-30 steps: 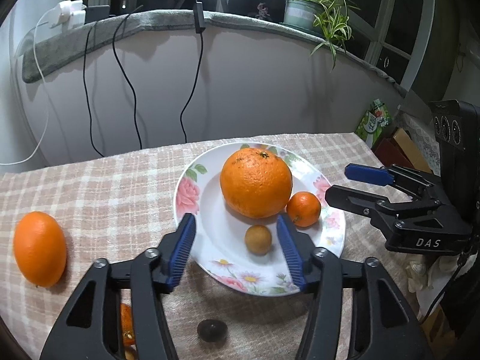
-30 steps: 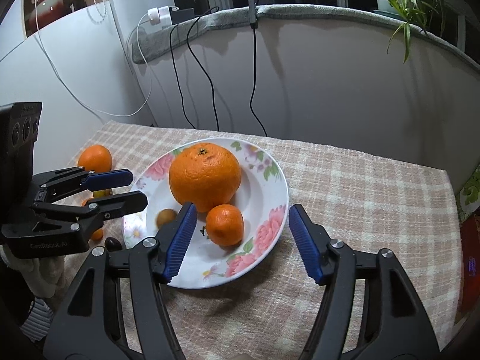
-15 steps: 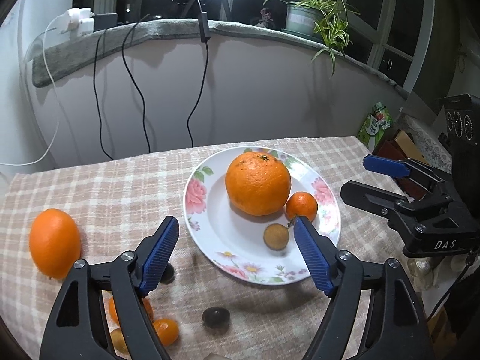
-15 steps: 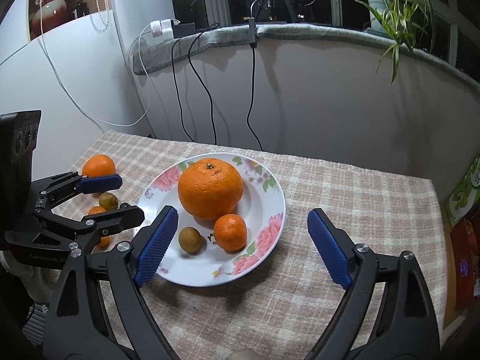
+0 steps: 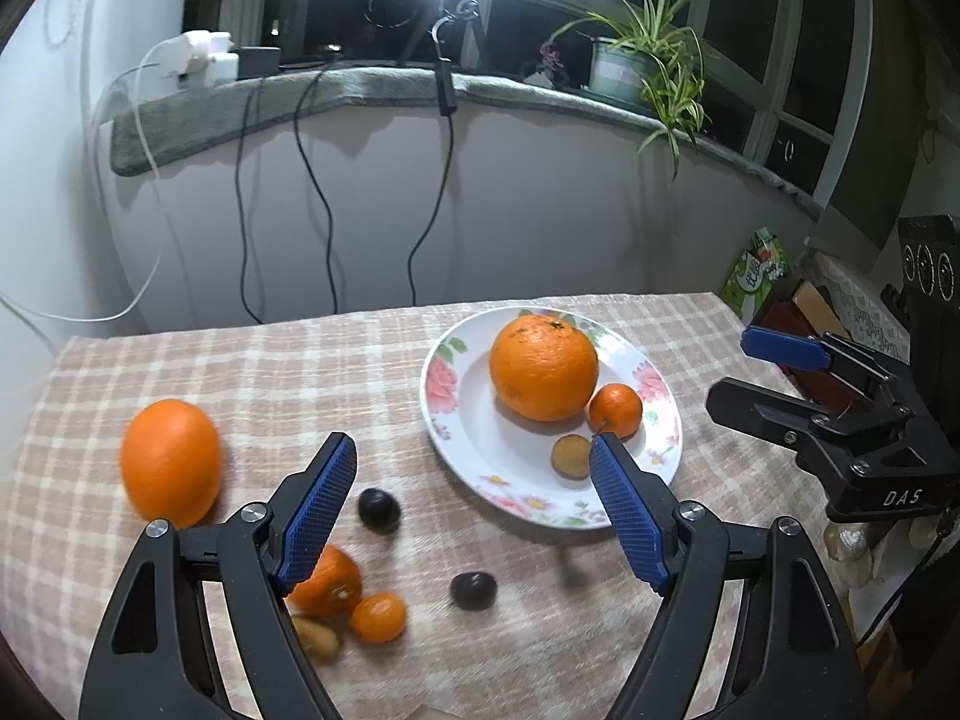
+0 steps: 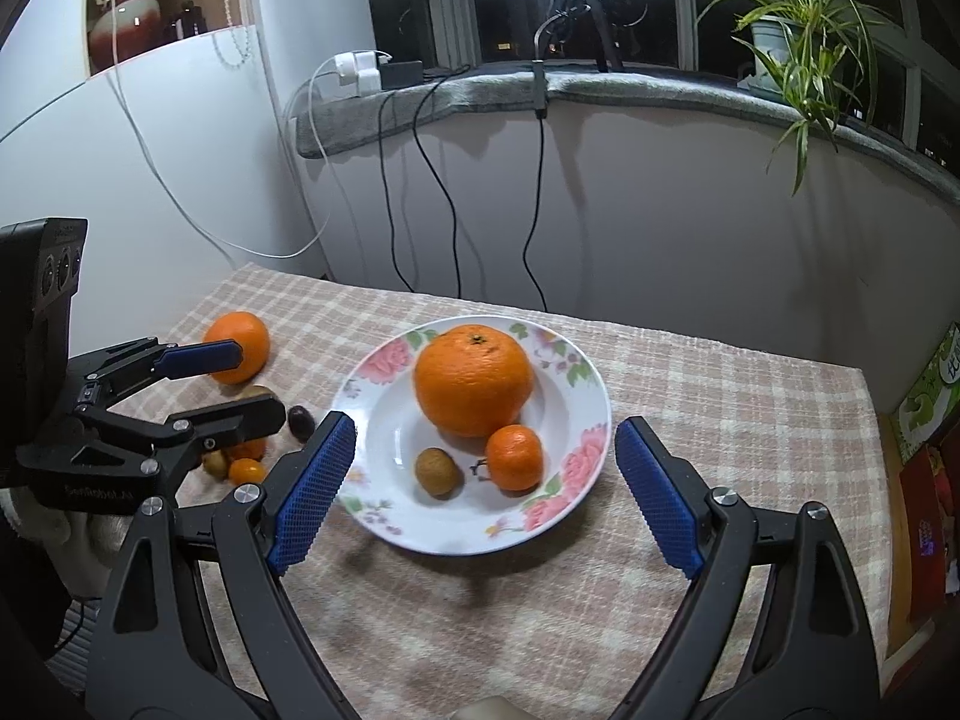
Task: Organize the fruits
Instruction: 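Move both tools back toward the remaining fruit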
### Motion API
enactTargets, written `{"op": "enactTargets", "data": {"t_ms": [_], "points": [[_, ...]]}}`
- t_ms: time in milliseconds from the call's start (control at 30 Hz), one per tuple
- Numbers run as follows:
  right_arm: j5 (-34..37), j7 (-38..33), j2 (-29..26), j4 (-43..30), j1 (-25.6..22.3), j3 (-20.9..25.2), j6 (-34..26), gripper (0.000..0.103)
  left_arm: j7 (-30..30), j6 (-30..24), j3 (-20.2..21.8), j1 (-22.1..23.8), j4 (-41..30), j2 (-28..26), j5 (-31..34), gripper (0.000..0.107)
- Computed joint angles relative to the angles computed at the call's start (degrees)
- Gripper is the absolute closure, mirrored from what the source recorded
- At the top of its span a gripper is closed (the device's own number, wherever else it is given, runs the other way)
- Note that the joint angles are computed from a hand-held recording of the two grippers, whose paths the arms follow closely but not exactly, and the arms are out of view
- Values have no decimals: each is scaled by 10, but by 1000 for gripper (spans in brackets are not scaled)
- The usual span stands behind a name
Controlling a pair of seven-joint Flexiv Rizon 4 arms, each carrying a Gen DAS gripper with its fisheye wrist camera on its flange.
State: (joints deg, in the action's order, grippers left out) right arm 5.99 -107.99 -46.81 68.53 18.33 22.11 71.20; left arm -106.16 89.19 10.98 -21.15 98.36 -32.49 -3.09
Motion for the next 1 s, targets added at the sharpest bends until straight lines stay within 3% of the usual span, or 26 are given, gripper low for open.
{"op": "enactTargets", "data": {"t_ms": [567, 867, 1000], "points": [[34, -71, 24, 52, 1, 45, -6, 12, -43, 68, 75, -32, 124, 59, -14, 27], [53, -85, 17, 51, 10, 52, -24, 12, -20, 104, 42, -8, 188, 74, -58, 29], [53, -85, 14, 50, 20, 46, -37, 18, -3, 117, -2, 25, 210, 78, -78, 37]]}}
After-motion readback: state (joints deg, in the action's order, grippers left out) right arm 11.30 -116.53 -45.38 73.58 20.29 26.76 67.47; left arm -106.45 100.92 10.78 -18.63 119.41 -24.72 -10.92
